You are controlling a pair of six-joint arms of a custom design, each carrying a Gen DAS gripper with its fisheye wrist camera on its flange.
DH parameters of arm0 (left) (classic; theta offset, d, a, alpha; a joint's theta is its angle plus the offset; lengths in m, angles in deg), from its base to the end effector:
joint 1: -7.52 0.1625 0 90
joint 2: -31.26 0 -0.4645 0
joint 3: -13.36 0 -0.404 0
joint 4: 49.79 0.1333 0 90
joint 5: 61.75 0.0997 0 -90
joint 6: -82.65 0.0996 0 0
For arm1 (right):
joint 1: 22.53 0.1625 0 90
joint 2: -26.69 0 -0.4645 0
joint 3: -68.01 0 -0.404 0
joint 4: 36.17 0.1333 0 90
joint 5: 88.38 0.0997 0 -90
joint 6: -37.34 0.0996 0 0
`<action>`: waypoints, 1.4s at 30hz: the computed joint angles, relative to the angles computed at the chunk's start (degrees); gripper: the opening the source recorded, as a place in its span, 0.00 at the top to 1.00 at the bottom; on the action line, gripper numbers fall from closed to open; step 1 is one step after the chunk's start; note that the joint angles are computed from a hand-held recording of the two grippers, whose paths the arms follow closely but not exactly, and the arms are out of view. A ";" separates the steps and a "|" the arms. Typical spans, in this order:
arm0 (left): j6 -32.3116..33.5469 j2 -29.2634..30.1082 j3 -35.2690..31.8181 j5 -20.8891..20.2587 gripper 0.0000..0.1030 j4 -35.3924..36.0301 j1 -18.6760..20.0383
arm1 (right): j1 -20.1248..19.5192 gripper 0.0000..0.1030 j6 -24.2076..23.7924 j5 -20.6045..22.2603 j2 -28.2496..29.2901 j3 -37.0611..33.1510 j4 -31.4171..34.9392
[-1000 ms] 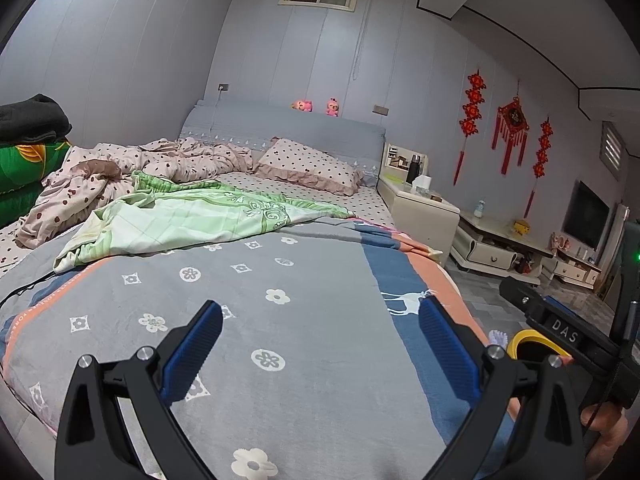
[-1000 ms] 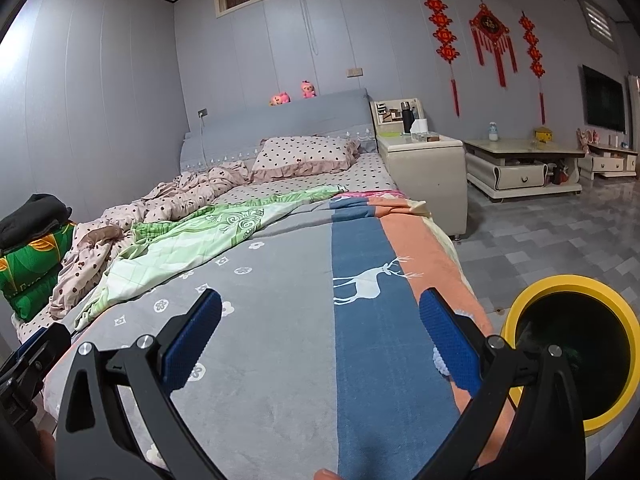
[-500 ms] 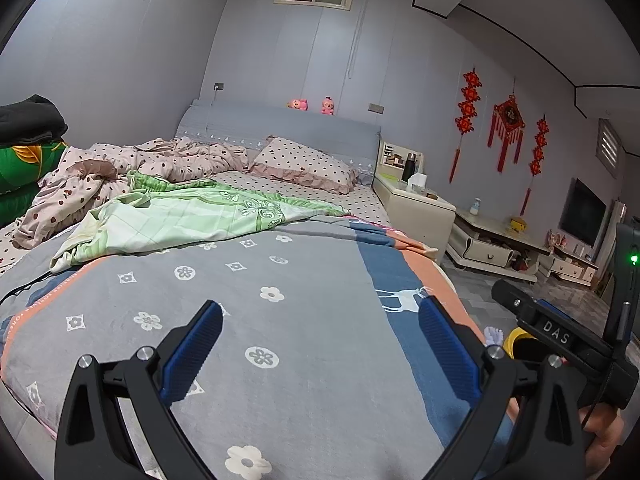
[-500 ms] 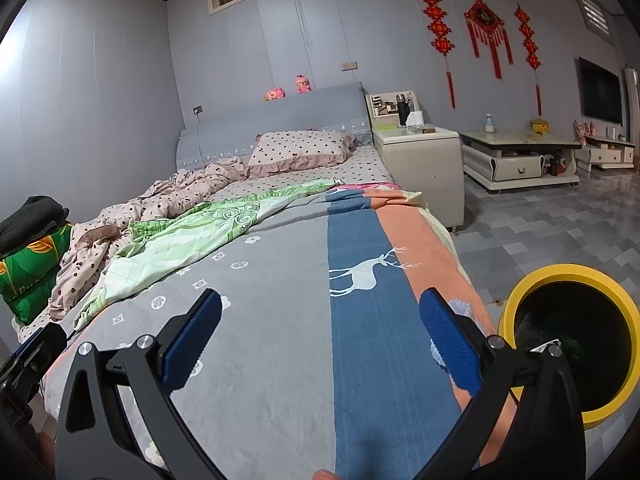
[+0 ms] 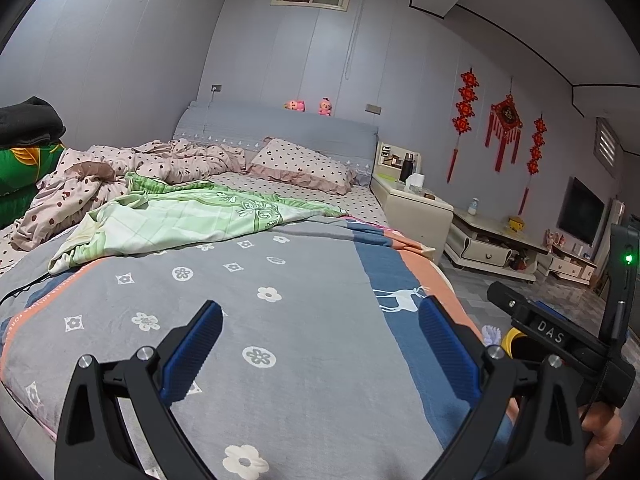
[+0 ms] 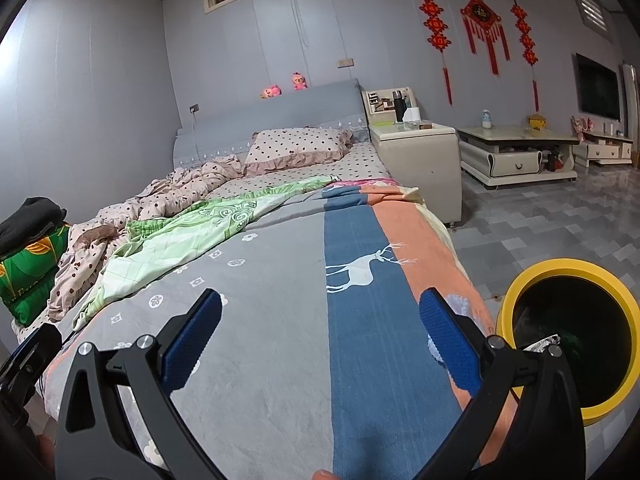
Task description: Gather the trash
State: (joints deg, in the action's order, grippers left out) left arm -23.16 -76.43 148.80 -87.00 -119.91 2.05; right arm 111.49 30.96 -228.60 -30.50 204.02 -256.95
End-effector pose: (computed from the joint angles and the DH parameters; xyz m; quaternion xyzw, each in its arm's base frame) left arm -0.2723 -0.1983 0.3146 0.1457 0.7890 -0.5444 0.2447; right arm 0.3477 -0.2781 0.1958 0.1784 -0.8157 0.4985 0.2331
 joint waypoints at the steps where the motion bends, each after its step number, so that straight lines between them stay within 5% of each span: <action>1: 0.09 -0.06 0.06 -0.01 0.08 -0.12 -0.05 | -0.04 0.08 0.19 -0.03 0.09 0.02 0.06; 42: 1.44 0.83 0.49 -0.26 0.08 -2.83 -0.13 | -1.25 0.08 2.32 0.56 0.99 0.22 0.73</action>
State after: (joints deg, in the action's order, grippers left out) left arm -21.72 -75.61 149.29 -87.26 -122.74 1.93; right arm 110.23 33.29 -228.04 -29.50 204.24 -256.22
